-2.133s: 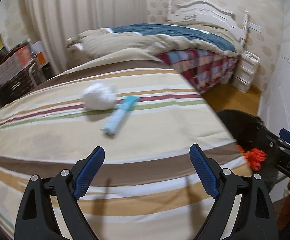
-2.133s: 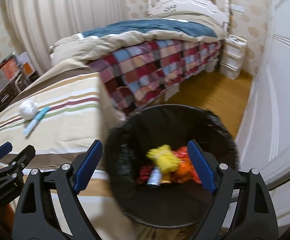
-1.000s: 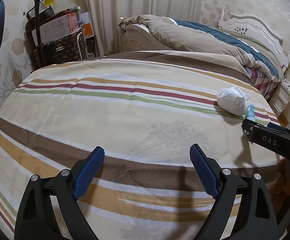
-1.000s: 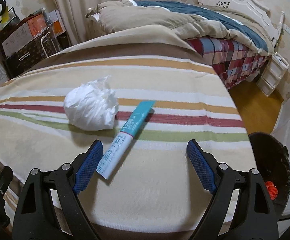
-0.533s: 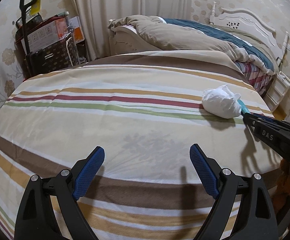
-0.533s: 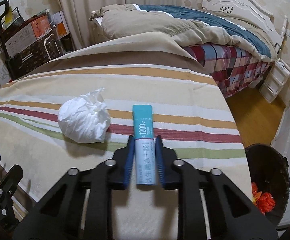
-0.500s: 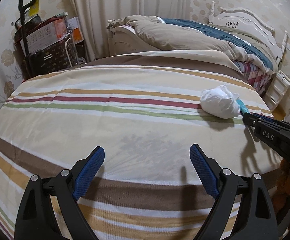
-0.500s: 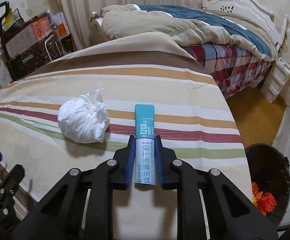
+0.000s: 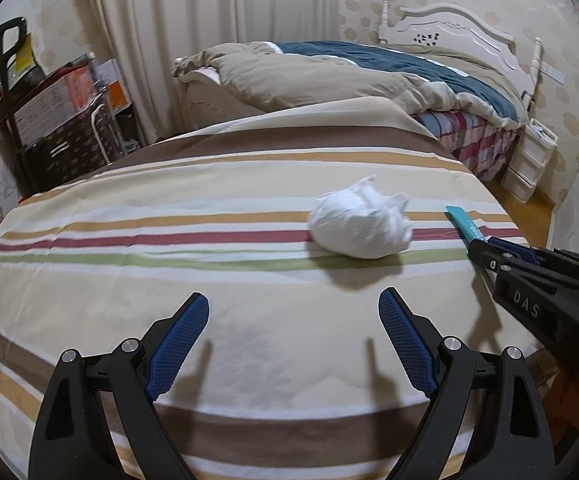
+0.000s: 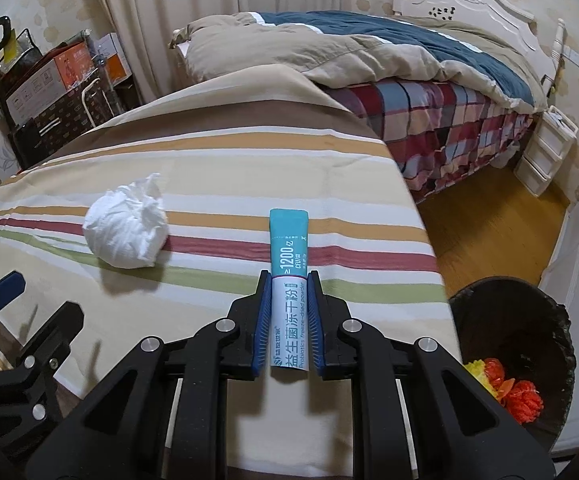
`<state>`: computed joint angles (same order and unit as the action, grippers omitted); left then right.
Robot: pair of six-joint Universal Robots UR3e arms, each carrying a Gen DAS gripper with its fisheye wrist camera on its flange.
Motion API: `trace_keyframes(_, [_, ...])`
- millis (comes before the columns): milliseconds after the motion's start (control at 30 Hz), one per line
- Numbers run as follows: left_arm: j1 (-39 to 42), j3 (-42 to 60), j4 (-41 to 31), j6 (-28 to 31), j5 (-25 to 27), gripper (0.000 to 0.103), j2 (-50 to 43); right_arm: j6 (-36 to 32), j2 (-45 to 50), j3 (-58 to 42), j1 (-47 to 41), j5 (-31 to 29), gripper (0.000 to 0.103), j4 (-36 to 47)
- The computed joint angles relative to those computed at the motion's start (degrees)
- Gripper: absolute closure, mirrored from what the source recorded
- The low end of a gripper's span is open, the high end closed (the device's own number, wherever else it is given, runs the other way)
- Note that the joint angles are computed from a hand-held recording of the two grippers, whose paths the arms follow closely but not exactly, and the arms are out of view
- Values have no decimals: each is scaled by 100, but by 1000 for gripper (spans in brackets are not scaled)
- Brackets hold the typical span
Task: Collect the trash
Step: 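Close the left tool on the white plastic bag while the right holds the tube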
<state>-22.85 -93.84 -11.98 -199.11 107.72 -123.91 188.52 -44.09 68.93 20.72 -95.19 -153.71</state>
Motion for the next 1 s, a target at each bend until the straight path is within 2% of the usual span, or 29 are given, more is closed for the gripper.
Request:
trace_keyframes(533, [-155, 1546, -797, -9, -40, 17, -829, -69, -185, 387, -260, 259, 86, -255])
trace_keyframes(900, [-8, 1903, -1074, -136, -197, 17, -1000, -63, -191, 407, -320, 367, 86, -277])
trace_keyframes(933, [-12, 1865, -1004, -106, -210, 20, -989, -70, -188, 404, -321, 362, 86, -275])
trace_keyframes(967, [-9, 1838, -950, -65, -254, 33, -982, -68, -193, 405, -322, 369, 86, -272])
trace_keyframes(1000, [12, 1832, -950, -6, -362, 38, -981, -72, -194, 405, -324, 368, 86, -270])
